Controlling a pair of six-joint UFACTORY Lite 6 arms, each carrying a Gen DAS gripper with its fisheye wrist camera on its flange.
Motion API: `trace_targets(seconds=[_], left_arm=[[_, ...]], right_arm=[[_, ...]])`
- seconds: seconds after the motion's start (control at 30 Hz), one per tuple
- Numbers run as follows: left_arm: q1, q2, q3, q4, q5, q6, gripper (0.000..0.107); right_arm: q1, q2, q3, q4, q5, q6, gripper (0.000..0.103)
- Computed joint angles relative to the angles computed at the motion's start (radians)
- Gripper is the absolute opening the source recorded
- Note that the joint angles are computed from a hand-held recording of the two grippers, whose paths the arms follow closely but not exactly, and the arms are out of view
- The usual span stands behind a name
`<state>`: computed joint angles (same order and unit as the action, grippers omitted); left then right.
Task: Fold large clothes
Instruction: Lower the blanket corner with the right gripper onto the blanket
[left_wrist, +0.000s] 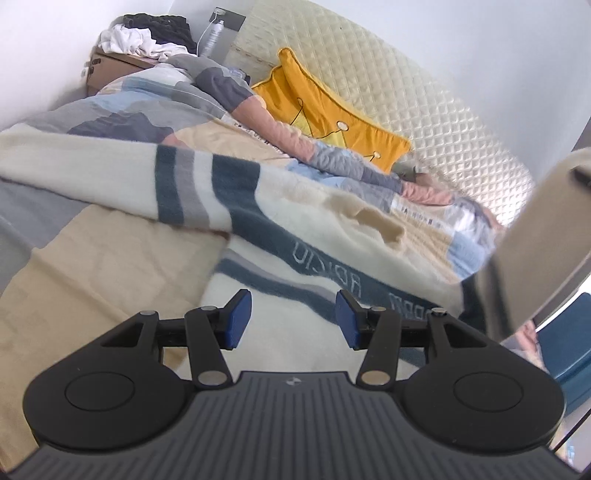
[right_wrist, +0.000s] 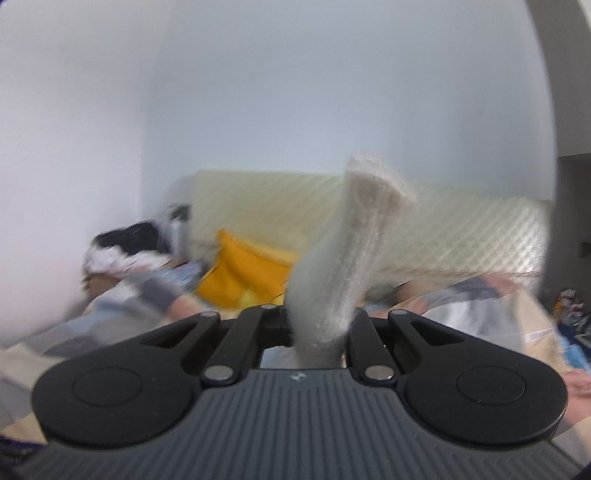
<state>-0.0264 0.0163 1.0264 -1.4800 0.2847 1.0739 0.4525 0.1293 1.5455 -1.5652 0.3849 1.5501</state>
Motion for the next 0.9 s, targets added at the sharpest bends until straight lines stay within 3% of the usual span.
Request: trace_targets(seconds=[0.1, 0.27, 0.47, 0.6, 0.67, 0.73, 0.77, 0.8, 0.9], left_arm=[[0.098, -0.032, -0.03, -0.047, 0.079, 0.048, 0.056], [0.217, -0.059, -0.068, -0.051, 0.18, 0.112, 0.056], [0.331, -0.084, -0.157, -0.134, 0.223, 0.241, 0.056], [0.368, -0.05, -0.149, -0.16, 0.273, 0.244, 0.055], [0.344, -0.057, -0.148, -0.166, 0.257, 0.268, 0.056], [0.31, -0.066, -0.146, -0.168, 0.231, 0.288, 0.056], [0.287, -0.054, -0.13, -0.173, 0.218, 0.291, 0.056], [0.274, -0.057, -0.13, -0.175, 0.22, 0.297, 0.056], [0.242, -0.066, -0.138, -0.197, 0.221, 0.342, 0.056]], right_arm=[[0.174, 0.109, 0.019, 0.007, 0.126, -0.023, 0.011], [0.371, 0.333, 0.05, 0.022, 0.235, -0.073, 0.012], [0.462, 0.594, 0.153, 0.172, 0.26, -0.142, 0.013], [0.483, 0.671, 0.187, 0.204, 0.275, -0.113, 0.015], [0.48, 0.675, 0.213, 0.264, 0.273, -0.153, 0.025], [0.485, 0.643, 0.199, 0.331, 0.282, -0.214, 0.061], [0.493, 0.634, 0.191, 0.33, 0.295, -0.212, 0.068], [0.501, 0.613, 0.165, 0.32, 0.3, -0.203, 0.073], [0.502, 0.483, 0.042, 0.36, 0.234, -0.227, 0.073]])
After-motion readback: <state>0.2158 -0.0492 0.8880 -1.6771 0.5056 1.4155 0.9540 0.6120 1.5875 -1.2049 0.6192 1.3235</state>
